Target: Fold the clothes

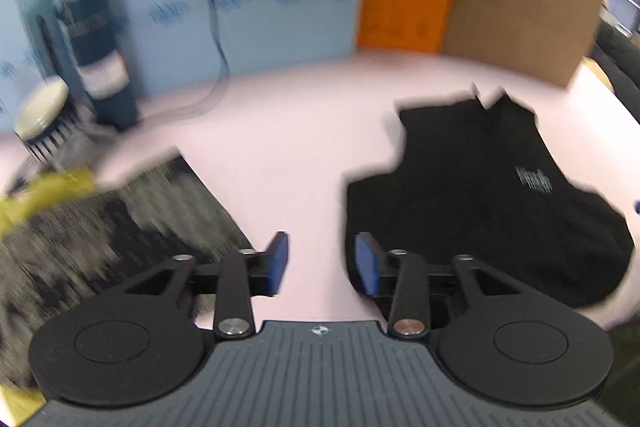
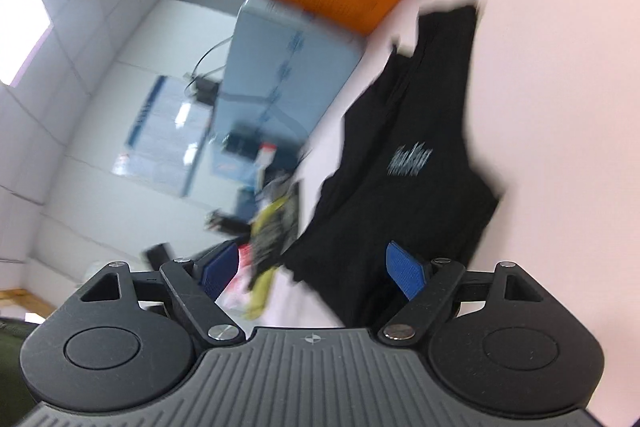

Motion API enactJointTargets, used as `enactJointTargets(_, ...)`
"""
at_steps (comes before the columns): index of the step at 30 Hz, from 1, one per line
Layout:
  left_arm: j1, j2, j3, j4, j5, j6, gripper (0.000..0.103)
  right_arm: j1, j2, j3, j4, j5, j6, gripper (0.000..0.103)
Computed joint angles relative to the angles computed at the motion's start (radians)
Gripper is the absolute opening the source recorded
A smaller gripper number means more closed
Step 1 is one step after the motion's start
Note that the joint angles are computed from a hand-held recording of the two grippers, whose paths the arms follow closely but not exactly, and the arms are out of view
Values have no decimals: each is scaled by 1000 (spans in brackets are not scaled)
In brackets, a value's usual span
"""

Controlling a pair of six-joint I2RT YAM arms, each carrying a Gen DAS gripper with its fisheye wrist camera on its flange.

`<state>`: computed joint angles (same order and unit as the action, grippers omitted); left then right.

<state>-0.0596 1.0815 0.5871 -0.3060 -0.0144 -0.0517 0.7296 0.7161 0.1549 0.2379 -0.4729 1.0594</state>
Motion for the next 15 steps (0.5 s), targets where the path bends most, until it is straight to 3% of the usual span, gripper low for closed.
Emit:
enactJointTargets(3, 31, 86, 179, 4, -11, 107, 40, -156, 4, 152, -164, -37, -130, 80)
enactJointTargets(6, 11, 170, 393, 19, -36, 219, 53, -244, 93, 307, -154, -35, -196, 80)
enactJointTargets(9, -16, 237, 559, 74, -32, 293, 69, -276, 183, 426, -65, 8, -217, 86)
enactJointTargets(11, -35, 276, 631, 134, -23, 321, 76, -278, 231, 451, 63, 37, -198, 92)
enactJointTargets(13, -47, 311, 646, 217, -5, 291, 83, -257, 282, 438, 208, 87, -181, 95)
enactJointTargets(15, -52, 367, 648, 254, 31, 228, 83, -223, 347, 424, 281, 146, -179, 96)
